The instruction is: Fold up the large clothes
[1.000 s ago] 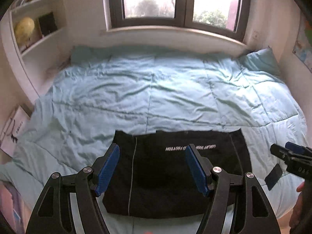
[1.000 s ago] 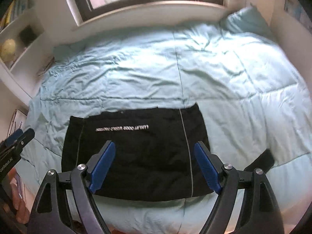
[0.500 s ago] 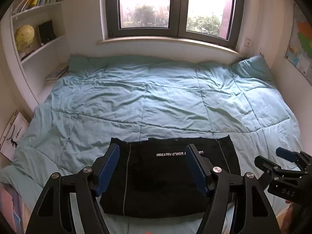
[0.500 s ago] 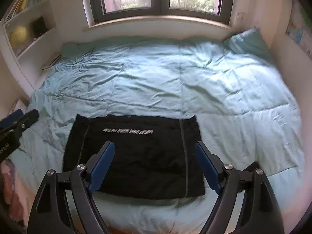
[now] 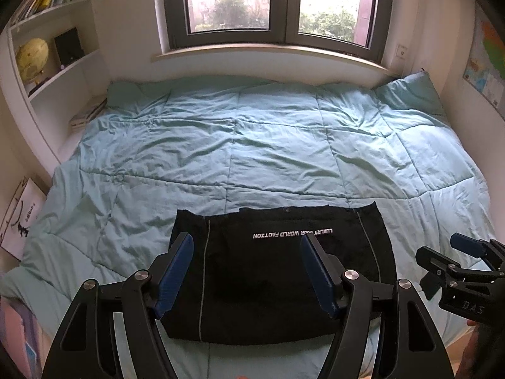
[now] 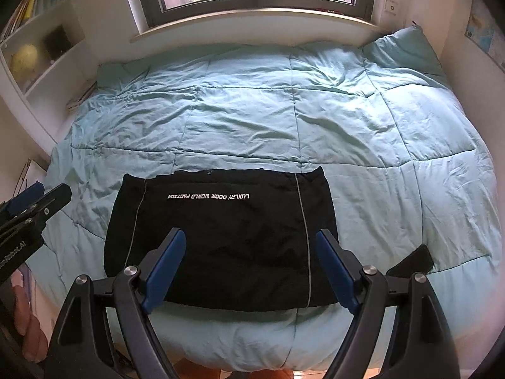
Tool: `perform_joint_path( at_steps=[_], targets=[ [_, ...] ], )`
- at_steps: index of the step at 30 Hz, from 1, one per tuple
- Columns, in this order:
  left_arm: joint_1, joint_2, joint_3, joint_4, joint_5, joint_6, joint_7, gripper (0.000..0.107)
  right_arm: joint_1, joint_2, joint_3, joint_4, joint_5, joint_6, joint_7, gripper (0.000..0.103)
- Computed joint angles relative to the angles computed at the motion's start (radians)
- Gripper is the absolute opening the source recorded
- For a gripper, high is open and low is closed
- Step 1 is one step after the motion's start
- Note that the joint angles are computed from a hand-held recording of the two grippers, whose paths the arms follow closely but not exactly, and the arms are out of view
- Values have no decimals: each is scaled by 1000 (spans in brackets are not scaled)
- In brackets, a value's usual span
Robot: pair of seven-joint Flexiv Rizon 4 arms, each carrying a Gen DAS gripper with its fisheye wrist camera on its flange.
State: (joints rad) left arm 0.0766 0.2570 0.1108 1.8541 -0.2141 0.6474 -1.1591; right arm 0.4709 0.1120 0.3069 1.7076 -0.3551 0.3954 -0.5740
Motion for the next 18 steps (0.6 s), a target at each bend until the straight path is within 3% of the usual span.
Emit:
perform_joint_path(
  at_steps=[18],
  targets=[
    [0,-14,-9,-8,32,-8,-14,72,-4,-19,-11,-2,30,3,-16,86]
  ],
)
